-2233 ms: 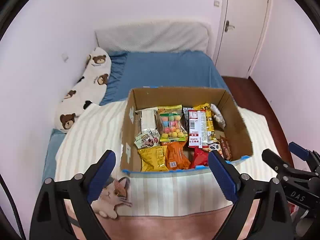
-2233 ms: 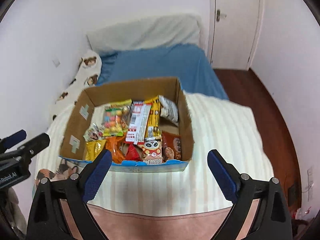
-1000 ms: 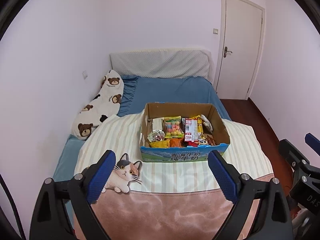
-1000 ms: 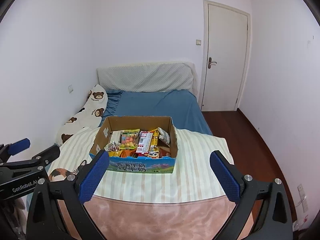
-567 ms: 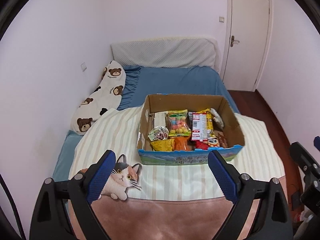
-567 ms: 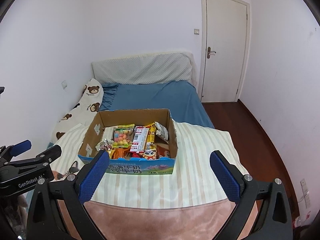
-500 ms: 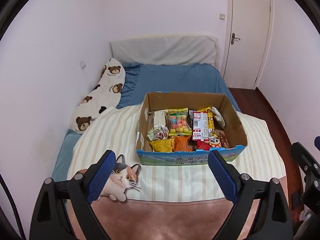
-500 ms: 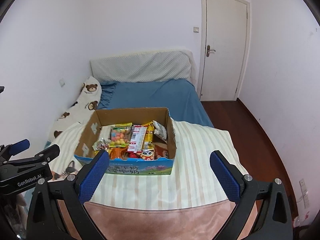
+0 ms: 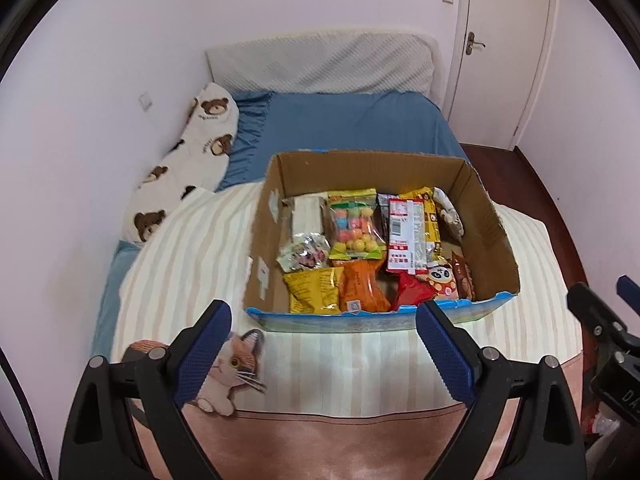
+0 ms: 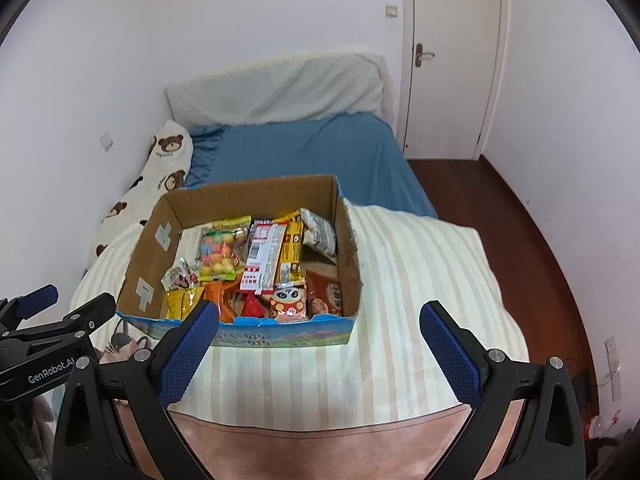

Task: Organize snacks

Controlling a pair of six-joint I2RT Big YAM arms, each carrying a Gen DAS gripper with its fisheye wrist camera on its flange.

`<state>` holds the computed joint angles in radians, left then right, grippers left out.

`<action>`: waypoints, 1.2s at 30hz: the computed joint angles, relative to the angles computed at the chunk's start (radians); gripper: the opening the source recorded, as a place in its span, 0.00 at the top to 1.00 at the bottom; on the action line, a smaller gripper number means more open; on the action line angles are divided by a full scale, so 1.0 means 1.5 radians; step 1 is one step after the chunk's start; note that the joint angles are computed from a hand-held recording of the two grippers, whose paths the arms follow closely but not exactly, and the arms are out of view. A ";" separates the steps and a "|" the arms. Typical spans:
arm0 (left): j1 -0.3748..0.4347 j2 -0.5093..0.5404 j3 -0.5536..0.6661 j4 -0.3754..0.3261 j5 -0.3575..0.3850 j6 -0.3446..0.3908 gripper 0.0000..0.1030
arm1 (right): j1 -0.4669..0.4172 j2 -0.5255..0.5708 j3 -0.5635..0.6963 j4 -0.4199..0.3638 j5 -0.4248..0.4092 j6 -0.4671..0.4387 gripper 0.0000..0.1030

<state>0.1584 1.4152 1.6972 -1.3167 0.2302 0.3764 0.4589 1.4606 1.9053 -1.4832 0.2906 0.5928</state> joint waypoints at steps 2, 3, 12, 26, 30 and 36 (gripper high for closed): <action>-0.003 0.008 0.004 -0.005 0.003 -0.001 0.06 | -0.003 0.004 -0.003 0.003 -0.005 -0.001 0.01; -0.004 0.010 0.005 -0.004 0.004 -0.001 0.02 | -0.003 0.005 -0.005 0.006 -0.007 0.000 0.01; -0.006 0.002 -0.007 0.021 0.011 -0.002 0.00 | -0.006 0.009 -0.007 0.009 0.003 -0.002 0.01; -0.006 -0.013 -0.021 0.036 0.006 0.000 0.00 | 0.000 -0.003 -0.012 0.010 0.026 -0.005 0.01; -0.006 -0.016 -0.024 0.036 0.007 0.001 0.00 | 0.001 -0.004 -0.011 0.007 0.026 -0.006 0.01; -0.003 -0.021 -0.025 0.036 0.008 0.002 0.00 | 0.003 -0.006 -0.012 0.005 0.026 -0.004 0.01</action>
